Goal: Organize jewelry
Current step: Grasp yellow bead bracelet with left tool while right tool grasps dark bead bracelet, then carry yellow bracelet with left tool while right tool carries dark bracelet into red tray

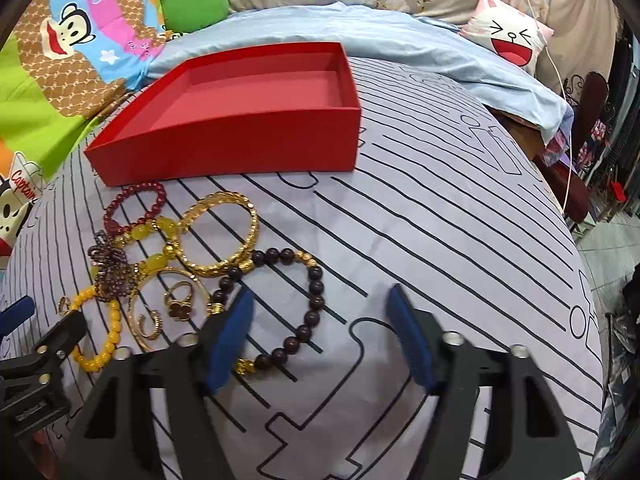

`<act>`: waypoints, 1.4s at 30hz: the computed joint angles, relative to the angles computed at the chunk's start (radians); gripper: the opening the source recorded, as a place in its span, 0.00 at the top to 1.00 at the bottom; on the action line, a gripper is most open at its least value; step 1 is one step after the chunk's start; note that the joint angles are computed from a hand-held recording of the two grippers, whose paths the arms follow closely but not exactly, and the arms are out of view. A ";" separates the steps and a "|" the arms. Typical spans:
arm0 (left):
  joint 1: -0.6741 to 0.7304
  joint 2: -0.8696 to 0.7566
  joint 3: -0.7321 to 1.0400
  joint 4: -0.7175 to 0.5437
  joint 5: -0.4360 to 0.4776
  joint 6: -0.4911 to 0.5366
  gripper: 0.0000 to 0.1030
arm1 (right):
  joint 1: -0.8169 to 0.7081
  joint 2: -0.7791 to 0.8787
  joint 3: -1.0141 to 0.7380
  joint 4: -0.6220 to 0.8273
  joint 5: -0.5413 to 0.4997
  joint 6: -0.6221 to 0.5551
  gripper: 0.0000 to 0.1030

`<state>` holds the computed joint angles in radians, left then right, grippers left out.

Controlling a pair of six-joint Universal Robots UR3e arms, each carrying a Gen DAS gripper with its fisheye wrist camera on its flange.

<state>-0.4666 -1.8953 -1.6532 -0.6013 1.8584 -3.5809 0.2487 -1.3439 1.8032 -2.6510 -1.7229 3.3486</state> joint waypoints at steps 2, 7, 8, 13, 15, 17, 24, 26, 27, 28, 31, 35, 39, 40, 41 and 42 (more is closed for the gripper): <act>-0.004 -0.007 0.006 -0.001 0.002 -0.001 0.07 | -0.003 -0.011 0.012 -0.003 0.006 0.004 0.62; -0.015 -0.002 -0.010 0.014 -0.008 -0.003 0.15 | -0.031 -0.061 0.068 -0.011 0.042 0.000 0.92; -0.019 0.001 -0.015 0.021 -0.008 -0.003 0.16 | -0.032 -0.067 0.073 -0.007 0.042 0.000 0.93; -0.032 0.012 -0.034 0.050 -0.010 0.007 0.36 | -0.034 -0.124 0.132 -0.006 0.064 0.005 0.93; -0.035 0.018 -0.041 0.059 -0.019 0.017 0.46 | -0.034 -0.144 0.152 -0.006 0.071 0.008 0.93; -0.038 0.030 -0.057 0.074 -0.036 0.023 0.56 | -0.039 -0.172 0.178 -0.002 0.087 0.011 0.93; -0.034 0.063 -0.093 0.101 -0.123 0.050 0.93 | -0.051 -0.252 0.239 0.022 0.131 0.015 0.93; -0.034 0.077 -0.104 0.110 -0.134 0.047 0.93 | -0.051 -0.275 0.253 0.028 0.139 0.017 0.93; -0.037 0.089 -0.109 0.111 -0.136 0.049 0.93 | -0.048 -0.285 0.255 0.033 0.139 0.017 0.93; -0.042 0.095 -0.110 0.111 -0.132 0.050 0.93 | -0.045 -0.298 0.260 0.039 0.141 0.016 0.93; -0.054 0.117 -0.100 0.092 -0.127 0.058 0.93 | -0.040 -0.331 0.262 0.055 0.148 0.016 0.93; -0.066 0.147 -0.069 0.050 -0.130 0.066 0.93 | -0.041 -0.370 0.243 0.083 0.161 0.006 0.93; -0.076 0.152 0.016 -0.019 -0.125 0.097 0.93 | -0.047 -0.377 0.186 0.119 0.173 -0.015 0.93; -0.075 0.148 0.037 -0.032 -0.125 0.107 0.93 | -0.052 -0.373 0.162 0.130 0.180 -0.024 0.93; -0.074 0.142 0.061 -0.043 -0.124 0.119 0.93 | -0.056 -0.367 0.143 0.136 0.184 -0.030 0.93; -0.071 0.132 0.093 -0.055 -0.125 0.132 0.93 | -0.063 -0.357 0.119 0.144 0.197 -0.036 0.93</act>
